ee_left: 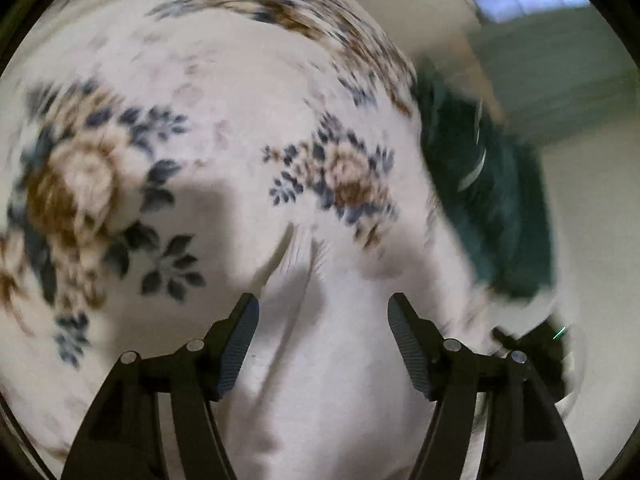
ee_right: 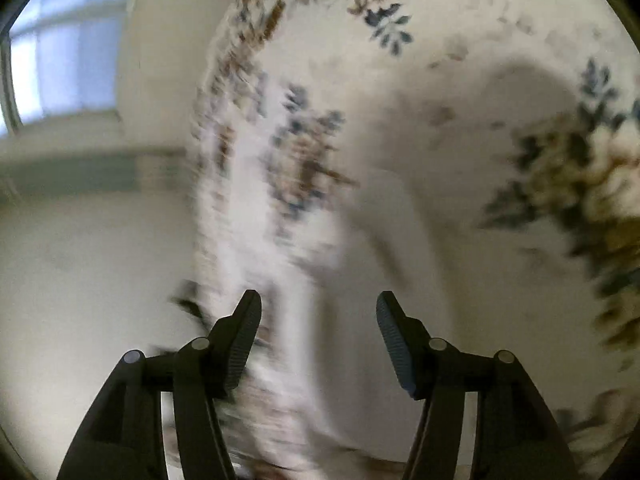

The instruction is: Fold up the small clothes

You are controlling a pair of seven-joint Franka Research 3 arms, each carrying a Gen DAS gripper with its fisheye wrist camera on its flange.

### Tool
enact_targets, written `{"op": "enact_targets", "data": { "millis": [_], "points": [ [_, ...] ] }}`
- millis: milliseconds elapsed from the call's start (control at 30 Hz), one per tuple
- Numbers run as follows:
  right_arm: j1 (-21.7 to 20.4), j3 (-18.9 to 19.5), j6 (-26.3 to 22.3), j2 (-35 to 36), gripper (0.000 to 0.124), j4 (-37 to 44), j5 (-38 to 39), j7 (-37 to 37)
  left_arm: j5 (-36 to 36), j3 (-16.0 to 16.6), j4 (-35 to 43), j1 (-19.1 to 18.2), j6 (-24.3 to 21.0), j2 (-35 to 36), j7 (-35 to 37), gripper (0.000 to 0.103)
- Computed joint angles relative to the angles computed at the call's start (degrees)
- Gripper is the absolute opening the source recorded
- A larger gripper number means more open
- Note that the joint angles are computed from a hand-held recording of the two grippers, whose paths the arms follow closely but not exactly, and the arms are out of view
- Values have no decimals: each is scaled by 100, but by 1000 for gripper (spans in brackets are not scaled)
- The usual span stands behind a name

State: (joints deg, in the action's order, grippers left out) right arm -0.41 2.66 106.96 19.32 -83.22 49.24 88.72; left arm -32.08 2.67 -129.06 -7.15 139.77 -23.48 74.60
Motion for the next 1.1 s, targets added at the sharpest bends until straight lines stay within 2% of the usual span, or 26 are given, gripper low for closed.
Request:
{"op": "enact_targets", "data": {
  "millis": [100,167,200,233,267,300,400,500,567,700,767,800,867,900,933,967,1000,1033,1100],
  "points": [
    [154,-9,-180,3,62,-13,-617,-328,862,-257,609,50,-451,575,327,65],
    [312,9,-135,135,61,133,-941,-470,939,-336,947,3,-621,949,670,64],
    [404,21,-86,219,54,237,-1124,-527,1022,-400,1086,22,-736,1105,760,57],
    [485,41,-56,310,33,349,-1271,-579,1108,-468,1190,44,-831,1213,849,43],
    [586,48,-85,399,17,470,-1501,-606,1241,-540,1308,70,-975,1336,908,5],
    [706,33,-101,520,7,633,-1784,-565,1464,-624,1418,118,-1155,1443,847,2],
    [819,-21,343,481,6,542,-1997,-333,1276,-636,1147,237,-909,1205,784,2],
    [733,-71,705,260,3,318,-1942,-123,1229,-515,767,420,-538,788,335,2],
    [704,-118,979,163,3,250,-1991,19,1251,-401,665,515,-461,755,154,2],
    [670,-90,899,541,3,692,-2093,223,1255,-311,779,574,-670,1072,226,2],
    [752,-101,669,865,3,1011,-2395,368,1234,-351,750,606,-686,1082,187,3],
    [742,-88,613,940,3,1055,-2417,412,1086,-335,714,590,-677,1059,232,7],
    [577,24,280,1131,5,1218,-2168,399,406,-194,548,518,-720,897,460,10],
    [464,68,61,1181,10,1262,-1996,438,163,-143,427,511,-754,765,490,25],
    [334,109,-46,1137,26,1167,-1765,440,-219,-48,221,459,-690,582,692,34],
    [168,173,-117,1057,40,995,-1443,341,-613,49,-10,386,-591,383,933,50],
    [61,208,-143,958,70,799,-1195,231,-879,113,-323,357,-508,117,1046,65],
    [-87,225,-126,764,79,429,-866,92,-1094,184,-551,319,-479,-66,1108,67],
    [-337,257,-277,493,82,-198,-158,-225,-2099,506,-1066,49,-493,-382,1541,67]
  ]
}}
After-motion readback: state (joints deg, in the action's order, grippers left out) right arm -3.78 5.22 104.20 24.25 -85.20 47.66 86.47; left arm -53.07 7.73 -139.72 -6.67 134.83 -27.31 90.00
